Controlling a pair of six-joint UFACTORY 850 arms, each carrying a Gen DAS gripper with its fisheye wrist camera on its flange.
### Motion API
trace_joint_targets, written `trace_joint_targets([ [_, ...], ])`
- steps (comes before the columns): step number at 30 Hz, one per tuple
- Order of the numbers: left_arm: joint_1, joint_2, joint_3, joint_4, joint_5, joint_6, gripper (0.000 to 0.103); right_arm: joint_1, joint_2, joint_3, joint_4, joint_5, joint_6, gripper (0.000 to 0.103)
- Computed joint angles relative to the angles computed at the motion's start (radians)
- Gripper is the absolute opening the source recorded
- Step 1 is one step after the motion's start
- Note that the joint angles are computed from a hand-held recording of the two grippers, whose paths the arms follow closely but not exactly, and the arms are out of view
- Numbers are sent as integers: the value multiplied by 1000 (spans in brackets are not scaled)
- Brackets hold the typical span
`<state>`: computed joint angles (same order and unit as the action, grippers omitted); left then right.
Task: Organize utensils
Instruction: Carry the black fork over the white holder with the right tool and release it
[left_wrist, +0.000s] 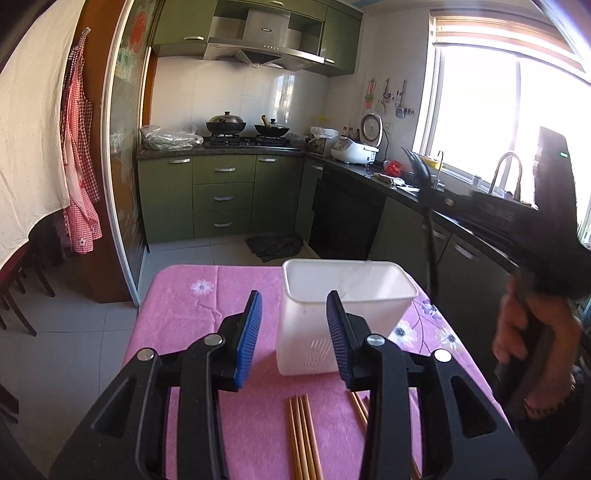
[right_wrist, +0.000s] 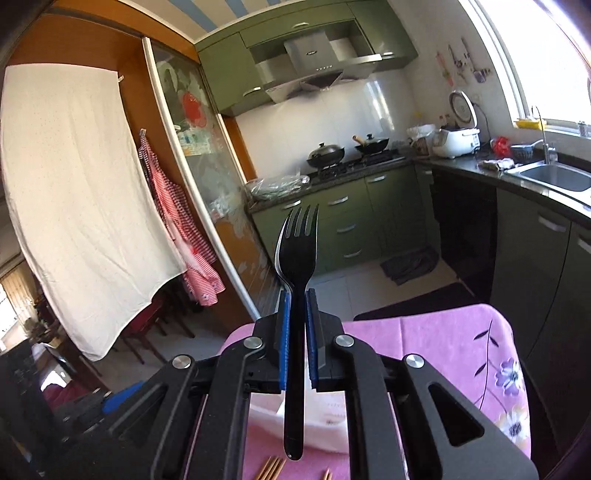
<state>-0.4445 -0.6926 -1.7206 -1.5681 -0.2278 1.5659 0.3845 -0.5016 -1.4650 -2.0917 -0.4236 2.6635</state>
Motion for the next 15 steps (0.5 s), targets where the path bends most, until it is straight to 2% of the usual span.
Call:
trace_joint_targets([
  [2,9,36,60,-90,0,106,35,-1,-52,-63,95,-42,-121,9],
  [5,19,71,113,-172,-5,209,36,-6,-120,-132,157,-75,-213,9],
  [9,27,87,138,-169,-27,212,39,-6,-166,-163,180,-95,-261,9],
  [15,19,77,125,-59,-30,107,39,13,-133,-88,92,-124,-184,9],
])
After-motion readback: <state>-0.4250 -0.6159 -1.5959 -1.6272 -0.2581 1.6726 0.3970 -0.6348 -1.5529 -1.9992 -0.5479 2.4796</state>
